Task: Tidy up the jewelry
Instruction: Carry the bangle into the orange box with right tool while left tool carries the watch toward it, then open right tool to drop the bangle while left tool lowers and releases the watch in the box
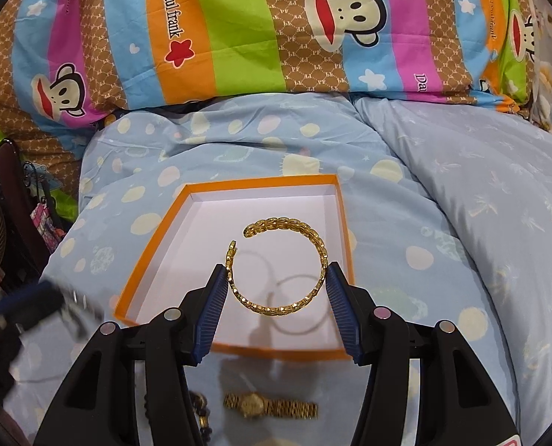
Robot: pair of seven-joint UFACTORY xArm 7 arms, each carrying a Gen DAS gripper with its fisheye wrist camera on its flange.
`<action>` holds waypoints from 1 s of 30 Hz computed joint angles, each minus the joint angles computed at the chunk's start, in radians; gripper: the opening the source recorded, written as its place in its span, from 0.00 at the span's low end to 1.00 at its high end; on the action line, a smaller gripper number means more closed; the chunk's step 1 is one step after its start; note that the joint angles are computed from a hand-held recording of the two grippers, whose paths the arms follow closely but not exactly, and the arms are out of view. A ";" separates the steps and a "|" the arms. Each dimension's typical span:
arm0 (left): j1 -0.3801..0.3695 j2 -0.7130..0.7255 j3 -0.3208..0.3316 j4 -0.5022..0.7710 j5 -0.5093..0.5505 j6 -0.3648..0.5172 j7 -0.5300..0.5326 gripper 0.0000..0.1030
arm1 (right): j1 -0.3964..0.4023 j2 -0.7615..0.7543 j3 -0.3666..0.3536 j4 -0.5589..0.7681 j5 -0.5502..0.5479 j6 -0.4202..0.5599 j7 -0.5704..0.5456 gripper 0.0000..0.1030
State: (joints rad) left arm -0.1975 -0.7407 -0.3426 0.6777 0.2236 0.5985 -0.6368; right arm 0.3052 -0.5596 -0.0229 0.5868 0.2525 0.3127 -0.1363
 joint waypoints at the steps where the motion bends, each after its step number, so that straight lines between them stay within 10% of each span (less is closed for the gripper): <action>1: 0.016 0.030 -0.001 0.020 0.010 -0.020 0.000 0.09 | 0.003 0.025 -0.001 0.011 0.001 -0.007 0.000 0.52; 13: 0.101 0.364 -0.011 0.094 0.194 -0.180 -0.148 0.16 | 0.038 0.142 -0.039 0.040 0.102 -0.059 -0.083 0.53; 17: 0.139 0.317 -0.048 0.064 0.315 -0.157 -0.247 0.48 | 0.012 0.092 -0.035 0.010 0.093 -0.058 -0.080 0.54; 26: 0.078 0.242 -0.012 -0.007 0.294 -0.048 -0.228 0.49 | -0.038 0.058 -0.049 -0.035 0.061 0.007 -0.047 0.54; 30: 0.045 0.252 0.019 -0.022 0.242 -0.015 -0.193 0.48 | -0.024 0.046 -0.052 -0.046 0.077 0.032 -0.068 0.39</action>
State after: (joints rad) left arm -0.1521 -0.4891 -0.3238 0.6559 0.4660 0.5836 -0.8300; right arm 0.2809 -0.5136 -0.0747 0.5404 0.3292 0.3447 -0.2042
